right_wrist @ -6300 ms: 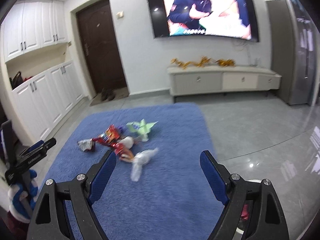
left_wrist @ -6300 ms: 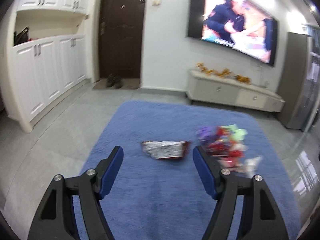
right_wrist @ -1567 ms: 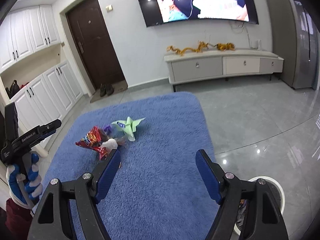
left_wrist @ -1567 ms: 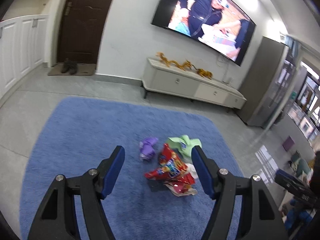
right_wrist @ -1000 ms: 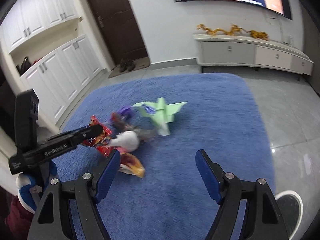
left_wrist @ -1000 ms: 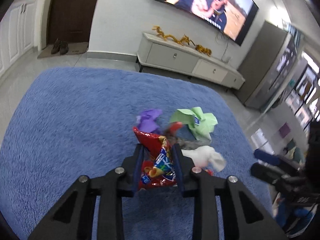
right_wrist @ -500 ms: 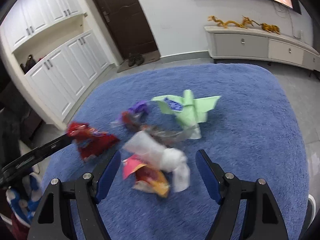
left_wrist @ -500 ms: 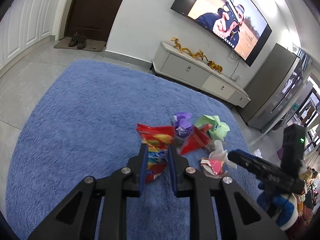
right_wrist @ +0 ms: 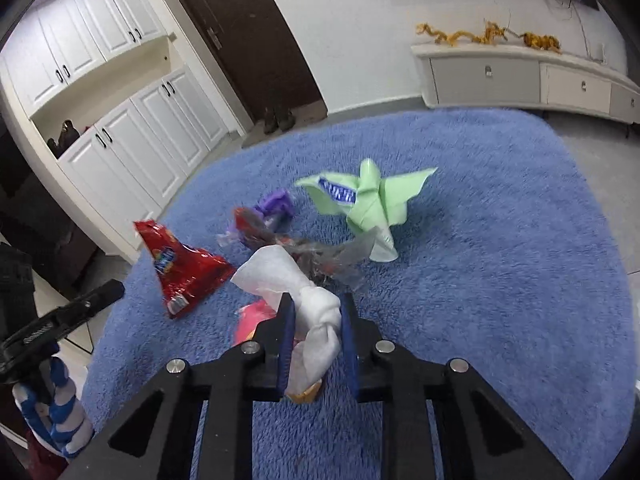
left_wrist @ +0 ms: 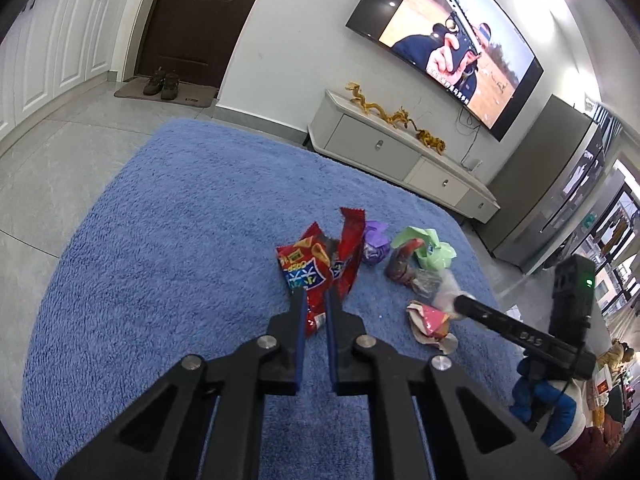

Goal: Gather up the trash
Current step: 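Carry both items to the black bin and open both tools over it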

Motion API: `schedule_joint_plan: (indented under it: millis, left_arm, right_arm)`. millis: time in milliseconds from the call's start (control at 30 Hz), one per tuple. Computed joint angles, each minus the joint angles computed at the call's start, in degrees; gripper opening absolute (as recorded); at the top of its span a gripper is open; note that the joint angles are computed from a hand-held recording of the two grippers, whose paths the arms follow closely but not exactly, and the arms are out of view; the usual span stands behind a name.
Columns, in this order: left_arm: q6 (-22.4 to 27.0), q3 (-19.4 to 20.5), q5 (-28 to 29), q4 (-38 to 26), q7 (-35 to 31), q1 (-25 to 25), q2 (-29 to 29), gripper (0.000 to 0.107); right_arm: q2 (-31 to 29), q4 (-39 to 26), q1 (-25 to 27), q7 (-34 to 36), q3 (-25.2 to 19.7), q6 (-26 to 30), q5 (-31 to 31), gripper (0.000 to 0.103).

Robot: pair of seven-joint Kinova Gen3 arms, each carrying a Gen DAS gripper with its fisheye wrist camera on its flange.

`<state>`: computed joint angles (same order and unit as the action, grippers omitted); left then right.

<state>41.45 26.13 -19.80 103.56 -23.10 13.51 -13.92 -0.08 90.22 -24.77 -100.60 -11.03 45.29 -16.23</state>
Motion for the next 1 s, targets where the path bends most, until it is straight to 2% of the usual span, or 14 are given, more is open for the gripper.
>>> schedule_joint_plan:
  millis: [67, 133, 167, 200, 300, 467, 533, 567, 633, 667, 867, 1000]
  left_arm:
    - [-0.22, 0.35, -0.53, -0.29, 0.62, -0.45, 0.20, 0.011]
    - [0.72, 0.89, -1.71, -1.27, 0.94, -0.68, 1.31, 0.026]
    - [1.16, 1.16, -2.48, -1.77, 1.51, -0.69, 2.05, 0.048]
    - [1.28, 1.46, -3.58, -2.01, 2.56, -0.68, 2.79, 0.062]
    - [2.19, 1.78, -7.03, -3.47, 4.46, 0.68, 5.90, 0.063]
    - [3.95, 0.07, -10.08, -6.54, 5.95, 4.04, 12.49, 0.063]
    - [6.75, -0.27, -12.69, -8.79, 7.05, 6.20, 15.75, 0.060]
    - [7.67, -0.70, -13.10, -9.45, 7.10, 7.08, 16.56, 0.043]
    - [8.22, -1.79, -13.62, -9.94, 7.12, 8.80, 17.23, 0.031]
    - [8.25, -2.38, -13.90, -9.91, 7.10, 9.61, 16.96, 0.021]
    - [13.17, -3.94, -19.32, -11.69, 9.94, 16.97, 15.19, 0.016]
    - [13.00, -4.66, -20.32, -14.32, 9.53, 21.43, 14.13, 0.016]
  right_arm:
    - [-1.75, 0.77, 0.56, 0.94, 0.52, 0.07, -1.02, 0.020]
    - [-3.07, 1.28, 0.77, 1.04, 0.72, 0.31, -1.39, 0.020]
    - [-3.71, 1.59, 0.91, 1.11, 0.89, 0.44, -1.75, 0.020]
    - [-4.23, 1.77, 1.09, 1.28, 1.14, 0.67, -2.18, 0.020]
    - [-6.23, 2.97, 1.52, 1.05, 1.60, 0.80, -3.12, 0.020]
    - [-9.16, 4.29, 2.29, 0.47, 2.40, 1.69, -3.58, 0.020]
    - [-9.88, 4.45, 2.60, -0.36, 2.19, 2.01, -2.96, 0.020]
    - [-10.35, 4.65, 2.77, -0.67, 2.24, 2.20, -2.67, 0.020]
    - [-11.48, 5.27, 3.10, -1.42, 2.41, 2.36, -2.37, 0.020]
    - [-12.11, 5.77, 3.22, -1.51, 2.69, 2.38, -2.49, 0.020]
    - [-17.33, 9.80, 4.56, -0.40, 6.13, 2.86, -4.37, 0.020]
    - [-21.94, 12.18, 6.45, -0.31, 8.54, 4.03, -4.37, 0.020]
